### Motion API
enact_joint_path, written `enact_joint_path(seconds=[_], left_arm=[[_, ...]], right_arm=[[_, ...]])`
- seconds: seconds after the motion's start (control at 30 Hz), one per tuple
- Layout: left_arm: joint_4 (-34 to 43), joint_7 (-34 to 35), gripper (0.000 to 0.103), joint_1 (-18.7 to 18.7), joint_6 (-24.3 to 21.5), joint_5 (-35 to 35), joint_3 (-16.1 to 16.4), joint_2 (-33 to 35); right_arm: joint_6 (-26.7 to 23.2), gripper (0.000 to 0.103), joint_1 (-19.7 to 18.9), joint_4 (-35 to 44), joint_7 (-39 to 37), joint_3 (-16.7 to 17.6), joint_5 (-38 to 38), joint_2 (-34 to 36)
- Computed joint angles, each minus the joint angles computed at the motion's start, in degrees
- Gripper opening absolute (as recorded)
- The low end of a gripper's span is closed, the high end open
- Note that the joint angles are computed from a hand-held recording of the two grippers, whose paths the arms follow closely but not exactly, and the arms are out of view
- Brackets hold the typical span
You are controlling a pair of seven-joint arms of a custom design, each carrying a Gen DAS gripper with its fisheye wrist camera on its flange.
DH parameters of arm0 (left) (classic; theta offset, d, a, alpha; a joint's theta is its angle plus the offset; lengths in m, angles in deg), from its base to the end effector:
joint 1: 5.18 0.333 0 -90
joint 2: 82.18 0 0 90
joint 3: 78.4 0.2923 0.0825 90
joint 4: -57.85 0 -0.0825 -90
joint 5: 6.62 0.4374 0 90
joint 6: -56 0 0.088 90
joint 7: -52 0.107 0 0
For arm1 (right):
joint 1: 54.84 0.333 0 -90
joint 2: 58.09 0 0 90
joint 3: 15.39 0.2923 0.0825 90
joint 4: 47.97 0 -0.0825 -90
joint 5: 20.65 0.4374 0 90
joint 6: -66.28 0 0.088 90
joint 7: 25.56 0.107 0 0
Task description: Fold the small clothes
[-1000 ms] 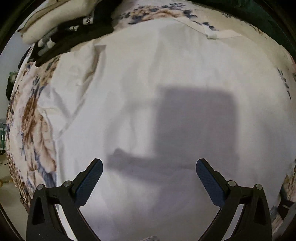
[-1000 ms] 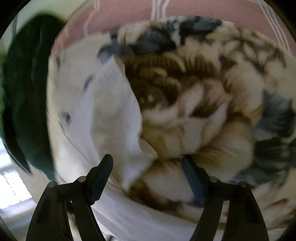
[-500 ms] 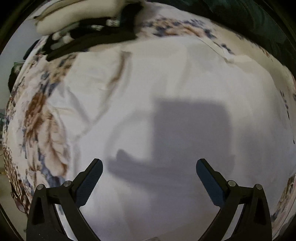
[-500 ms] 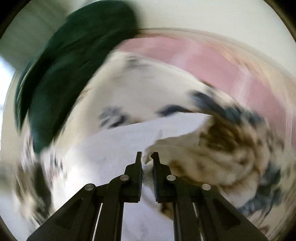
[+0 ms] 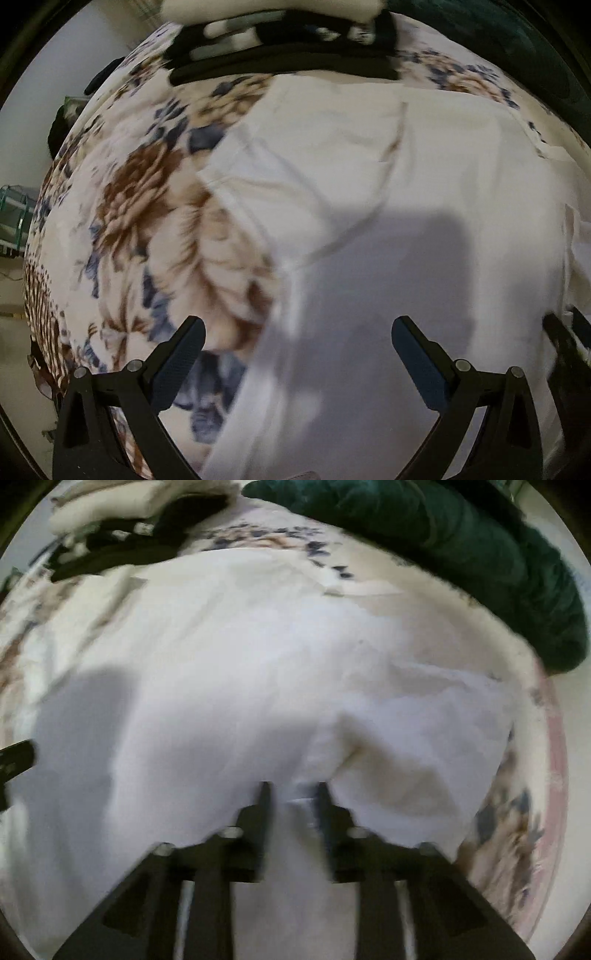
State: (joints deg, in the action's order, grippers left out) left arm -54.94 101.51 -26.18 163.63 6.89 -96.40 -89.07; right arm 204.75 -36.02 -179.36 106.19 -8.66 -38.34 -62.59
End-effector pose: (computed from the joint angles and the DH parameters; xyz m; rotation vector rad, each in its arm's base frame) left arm 0.4611 -0.3565 0.4875 -1.9925 2.0768 0.0021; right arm 0.5118 0.2429 0.3470 -2.0220 2.1704 -0.4044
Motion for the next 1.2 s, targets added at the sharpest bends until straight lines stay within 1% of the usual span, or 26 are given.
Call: enact_joint_path(seconds=[0.03,0.07,0.13,0.17,0.2,0.23,0.3,0.37,0.4,0.43,0.47,0.5,0.53,0.57,0.6,0.7,0.8,0.83,0.9,0.93,0.97,1.0,1.03,1.07,1.1,1.2], left_arm=[[-0.8,0.3,0.103,0.3,0.0,-0.4,0.4,-0.8],[-1.5,0.6,0.103,0.7,0.1,-0.6,0.8,-1.5],[-3.0,0.9,0.103,1.4,0.2,-1.6,1.4,-3.2],[-3.6,0.5,0.103,1.8,0.2,-1.5,1.5,-3.9],[-3.9,0.2,0.103,2.2,0.4,-1.3,1.5,-4.3],[-4.2,-0.1,0.103,2.6,0.5,-0.7,1.5,-4.6],[-4.7,-0.3,0.103,3.2,0.8,0.2,1.6,-5.1],[-5.1,-0.1,0.103,3.9,1.0,0.4,1.8,-5.3],[-5.2,0.3,0.103,4.1,1.0,0.4,2.0,-5.3],[-5.4,0.6,0.103,4.4,1.1,0.4,2.1,-5.4],[-5.6,1.0,0.103,4.6,1.4,0.6,2.2,-5.6],[-5.8,1.3,0.103,4.8,1.7,0.9,2.2,-5.8],[-6.0,1.7,0.103,5.1,2.0,1.2,2.3,-5.9],[-6.2,2.0,0.103,5.3,2.2,1.4,2.3,-6.2],[-6.4,2.1,0.103,5.5,2.3,1.5,2.4,-6.3],[-6.9,2.4,0.103,5.9,2.2,1.1,2.5,-6.6],[-7.4,3.0,0.103,6.2,2.2,1.1,2.5,-6.9],[-7.5,3.2,0.103,6.3,2.3,0.8,2.6,-7.0],[-7.9,3.4,0.103,6.4,2.5,0.7,2.6,-7.3],[-7.9,3.5,0.103,6.5,2.5,0.6,2.6,-7.3],[-7.9,3.4,0.103,6.5,2.6,0.2,2.6,-7.3],[-8.0,3.5,0.103,6.5,2.9,-0.4,2.8,-7.4],[-8.0,3.5,0.103,6.6,3.0,-0.7,2.9,-7.4],[-7.9,3.4,0.103,6.7,3.5,-1.5,3.1,-7.4],[-8.0,3.6,0.103,6.8,4.4,-2.9,3.5,-7.3],[-7.7,3.7,0.103,7.3,7.9,-10.3,5.4,-6.3]], right_arm=[[1.5,0.056,0.3,-1.8,-0.8,-0.1,2.4,-2.2],[2.0,0.058,0.3,-2.9,0.3,0.0,3.2,-4.0],[3.2,0.058,-0.4,-5.8,5.5,0.3,4.3,-7.9],[2.9,0.058,-1.2,-6.4,8.6,0.6,4.0,-9.0],[0.2,0.058,-2.5,-5.7,13.3,2.1,0.9,-9.0],[-1.2,0.058,-2.9,-5.3,15.5,2.8,-1.3,-8.9],[-3.5,0.058,-3.5,-1.6,18.4,3.6,-6.5,-4.9],[-5.3,0.058,-3.3,3.6,20.3,2.9,-10.7,0.9],[-8.2,0.058,-2.7,7.2,22.2,2.6,-13.7,4.4],[-11.3,0.058,-2.1,11.5,22.5,1.9,-15.2,8.1],[-14.4,0.057,-1.5,15.5,21.9,1.0,-15.1,11.8],[-17.2,0.05,0.1,19.0,21.5,-0.8,-14.4,15.1],[-18.1,0.039,-0.4,20.5,21.9,-0.7,-13.8,16.5],[-18.9,0.01,0.2,22.5,22.7,-1.7,-13.2,18.5],[-19.8,0.003,0.9,24.0,23.3,-2.5,-13.0,19.7],[-19.8,0.002,3.4,27.4,23.4,-4.0,-14.7,21.8],[-18.2,0.002,5.0,29.8,20.5,-4.2,-15.2,23.3],[-17.0,0.002,4.9,30.0,18.2,-4.0,-13.6,23.6],[-17.3,0.005,4.8,30.9,14.5,-3.8,-10.5,24.4],[-15.7,0.008,4.3,29.7,12.9,-3.6,-8.2,23.4],[-13.6,0.021,3.9,27.6,12.0,-3.4,-5.9,21.8],[-11.3,0.044,3.5,24.6,12.1,-3.3,-3.7,19.2],[-8.0,0.053,3.1,20.7,13.0,-3.2,-1.9,15.9],[-5.7,0.057,2.9,17.5,14.0,-3.1,-0.7,13.3],[-4.3,0.057,2.6,14.4,15.0,-2.9,0.8,10.5],[-4.5,0.057,2.1,7.3,17.8,-1.9,3.9,3.9]])
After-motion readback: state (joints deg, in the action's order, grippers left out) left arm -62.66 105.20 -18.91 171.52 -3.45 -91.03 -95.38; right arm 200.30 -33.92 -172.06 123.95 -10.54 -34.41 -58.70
